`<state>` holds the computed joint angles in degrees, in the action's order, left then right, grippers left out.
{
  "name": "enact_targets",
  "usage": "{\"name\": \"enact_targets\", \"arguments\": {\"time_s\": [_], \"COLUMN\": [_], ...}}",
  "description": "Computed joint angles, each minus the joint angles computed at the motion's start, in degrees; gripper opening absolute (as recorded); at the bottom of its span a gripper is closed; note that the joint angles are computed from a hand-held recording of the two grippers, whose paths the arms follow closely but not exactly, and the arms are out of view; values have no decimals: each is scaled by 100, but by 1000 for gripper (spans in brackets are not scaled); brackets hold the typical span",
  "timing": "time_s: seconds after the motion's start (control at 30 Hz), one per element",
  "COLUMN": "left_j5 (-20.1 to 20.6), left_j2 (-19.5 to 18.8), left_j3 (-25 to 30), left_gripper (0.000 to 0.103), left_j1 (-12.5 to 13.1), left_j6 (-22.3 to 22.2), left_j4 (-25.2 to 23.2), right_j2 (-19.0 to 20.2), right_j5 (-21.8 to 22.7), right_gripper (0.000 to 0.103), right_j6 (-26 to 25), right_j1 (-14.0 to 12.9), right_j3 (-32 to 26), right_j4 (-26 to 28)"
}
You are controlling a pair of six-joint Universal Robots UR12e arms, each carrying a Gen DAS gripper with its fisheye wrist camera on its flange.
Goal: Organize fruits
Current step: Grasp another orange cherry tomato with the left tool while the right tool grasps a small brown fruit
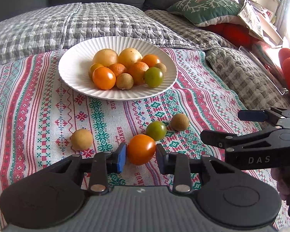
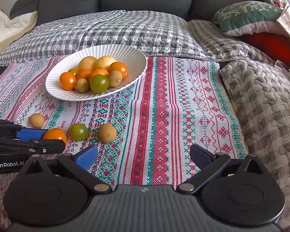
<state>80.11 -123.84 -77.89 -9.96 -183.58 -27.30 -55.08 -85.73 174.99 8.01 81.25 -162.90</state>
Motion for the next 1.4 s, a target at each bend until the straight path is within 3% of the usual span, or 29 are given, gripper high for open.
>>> {"name": "enact_targets", "arguments": {"time_s": [0.2,0.53,0.8,1.03,1.4], "left_j5": [144,97,52,93,65], "left_j2": [78,173,189,188,177], "left_j3": [-29,-140,-169,-169,-157], "left_gripper": [16,16,16,16,16], "left_j1": [38,122,133,121,128], "left_j6": [-218,-369,-396,-402,-439], "left_j4": [-111,-101,-100,-123,-25], "right_j2": [58,242,311,315,260], "right_j5": [131,255,261,436,396], "right_gripper": [93,60,52,26,24], "right_j6": [-10,159,193,10,108], "right_j1": [26,88,125,116,83], "right_j3": [-62,-224,-301,-321,-296], "right_j4": [-8,-82,-92,-42,-145]}}
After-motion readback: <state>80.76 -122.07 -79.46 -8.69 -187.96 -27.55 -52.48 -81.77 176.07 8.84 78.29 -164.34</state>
